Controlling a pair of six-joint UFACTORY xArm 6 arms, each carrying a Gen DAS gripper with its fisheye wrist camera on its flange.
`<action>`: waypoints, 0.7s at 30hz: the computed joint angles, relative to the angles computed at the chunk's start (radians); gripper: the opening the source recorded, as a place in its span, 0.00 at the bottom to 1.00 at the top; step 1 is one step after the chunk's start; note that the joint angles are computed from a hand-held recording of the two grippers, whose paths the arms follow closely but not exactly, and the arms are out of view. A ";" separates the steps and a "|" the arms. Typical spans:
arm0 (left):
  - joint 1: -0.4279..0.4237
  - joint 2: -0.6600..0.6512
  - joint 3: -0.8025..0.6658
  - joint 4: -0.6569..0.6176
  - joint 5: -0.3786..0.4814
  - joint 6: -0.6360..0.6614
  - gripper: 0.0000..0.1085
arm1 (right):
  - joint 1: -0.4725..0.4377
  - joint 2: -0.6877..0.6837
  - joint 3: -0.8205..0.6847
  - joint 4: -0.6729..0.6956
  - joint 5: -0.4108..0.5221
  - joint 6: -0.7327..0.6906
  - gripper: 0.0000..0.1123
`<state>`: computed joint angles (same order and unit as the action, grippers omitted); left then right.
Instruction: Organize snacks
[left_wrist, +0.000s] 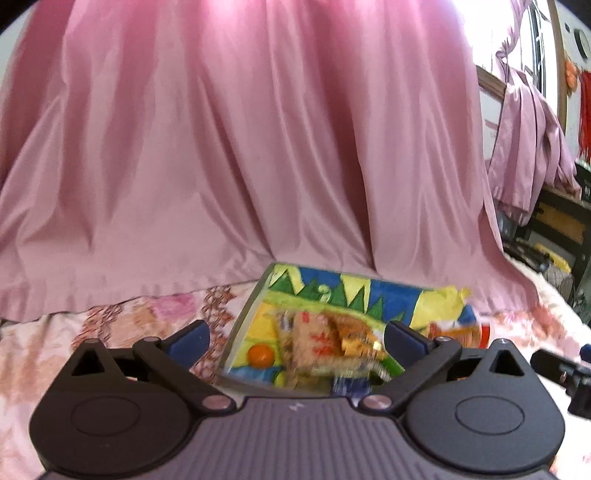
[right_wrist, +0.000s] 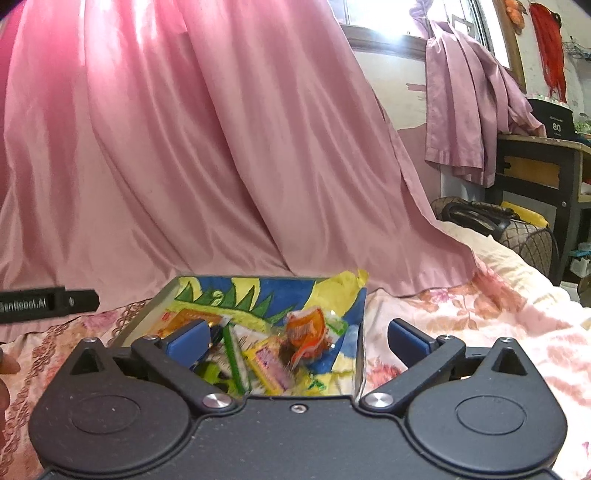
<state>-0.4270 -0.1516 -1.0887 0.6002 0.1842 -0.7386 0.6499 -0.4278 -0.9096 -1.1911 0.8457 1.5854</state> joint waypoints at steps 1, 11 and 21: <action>-0.002 -0.025 0.025 0.005 0.006 0.000 0.94 | 0.020 -0.012 0.007 0.006 0.019 0.002 0.91; -0.047 -0.276 0.243 -0.045 0.132 0.039 0.94 | 0.206 -0.099 0.052 0.067 0.196 0.042 0.91; -0.091 -0.419 0.340 -0.029 0.262 0.014 0.95 | 0.343 -0.126 0.060 0.122 0.304 0.038 0.91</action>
